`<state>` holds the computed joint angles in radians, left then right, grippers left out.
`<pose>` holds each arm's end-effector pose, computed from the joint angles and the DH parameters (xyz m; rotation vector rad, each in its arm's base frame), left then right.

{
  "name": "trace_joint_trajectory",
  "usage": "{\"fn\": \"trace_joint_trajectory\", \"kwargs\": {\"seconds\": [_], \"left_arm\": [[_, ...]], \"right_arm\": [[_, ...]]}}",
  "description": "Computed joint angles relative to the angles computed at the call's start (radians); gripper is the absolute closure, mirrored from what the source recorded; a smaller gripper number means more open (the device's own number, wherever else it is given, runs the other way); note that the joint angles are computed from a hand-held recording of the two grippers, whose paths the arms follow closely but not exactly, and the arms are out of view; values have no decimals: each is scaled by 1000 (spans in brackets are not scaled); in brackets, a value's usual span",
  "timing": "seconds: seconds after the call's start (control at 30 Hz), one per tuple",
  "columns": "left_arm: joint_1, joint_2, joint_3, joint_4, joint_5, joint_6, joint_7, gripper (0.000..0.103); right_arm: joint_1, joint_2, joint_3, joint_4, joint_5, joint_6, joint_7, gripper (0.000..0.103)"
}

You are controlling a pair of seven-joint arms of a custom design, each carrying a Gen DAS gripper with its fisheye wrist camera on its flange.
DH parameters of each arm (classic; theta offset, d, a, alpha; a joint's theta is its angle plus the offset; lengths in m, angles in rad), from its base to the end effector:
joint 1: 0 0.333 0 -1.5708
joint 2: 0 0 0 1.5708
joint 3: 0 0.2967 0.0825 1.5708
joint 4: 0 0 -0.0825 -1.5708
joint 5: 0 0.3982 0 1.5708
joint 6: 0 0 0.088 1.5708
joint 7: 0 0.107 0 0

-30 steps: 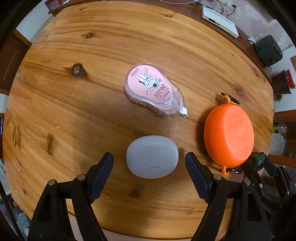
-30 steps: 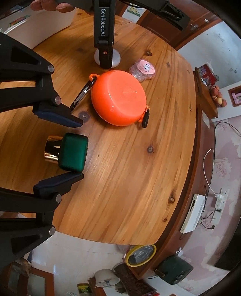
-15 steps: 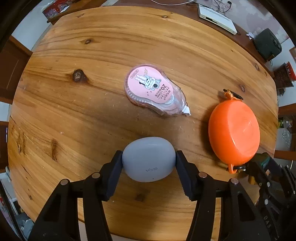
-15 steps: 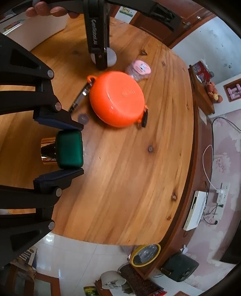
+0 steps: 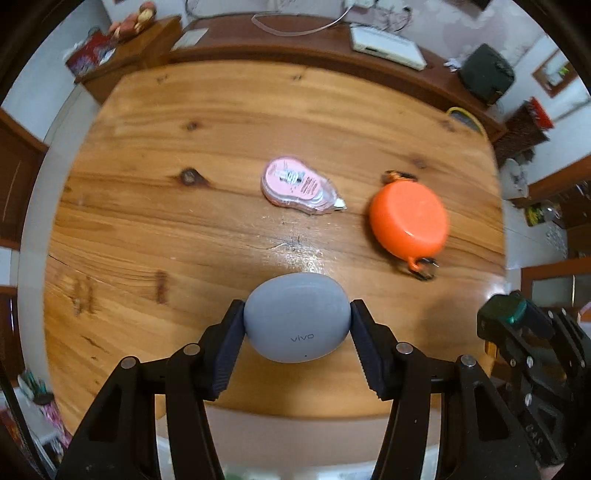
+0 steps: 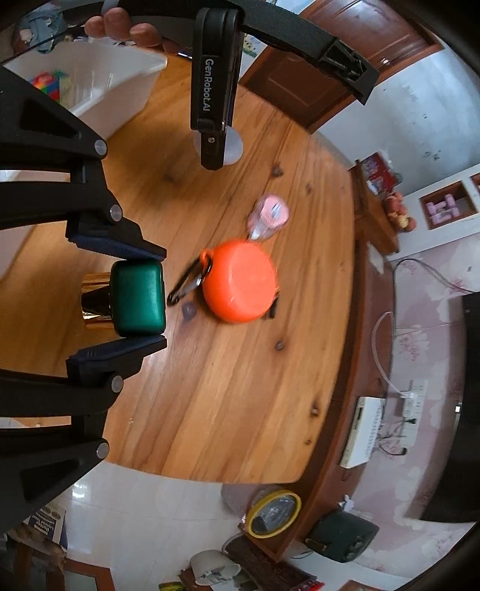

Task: Organize rigid objects
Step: 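Place the earbud case in the tray with the left tool while the right tool places the green bottle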

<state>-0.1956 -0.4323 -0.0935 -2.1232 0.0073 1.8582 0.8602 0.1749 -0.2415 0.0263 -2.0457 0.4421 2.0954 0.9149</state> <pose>0.4403 -0.1363 0.5794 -2.5566 1.6486 -0.2218 0.5167 0.1276 0.5561 -2.3931 1.1283 -0.0385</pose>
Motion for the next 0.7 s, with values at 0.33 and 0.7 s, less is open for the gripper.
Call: {"fn": "trace_joint_trajectory", "kwargs": {"seconds": [0.33, 0.7], "left_arm": [[-52, -121, -7, 35, 35, -47, 123, 43], [-152, -273, -21, -31, 47, -92, 247, 43]], "right_arm": [[-18, -269, -5, -83, 42, -48, 107, 63], [-62, -591, 22, -222, 22, -170, 269, 63]]}}
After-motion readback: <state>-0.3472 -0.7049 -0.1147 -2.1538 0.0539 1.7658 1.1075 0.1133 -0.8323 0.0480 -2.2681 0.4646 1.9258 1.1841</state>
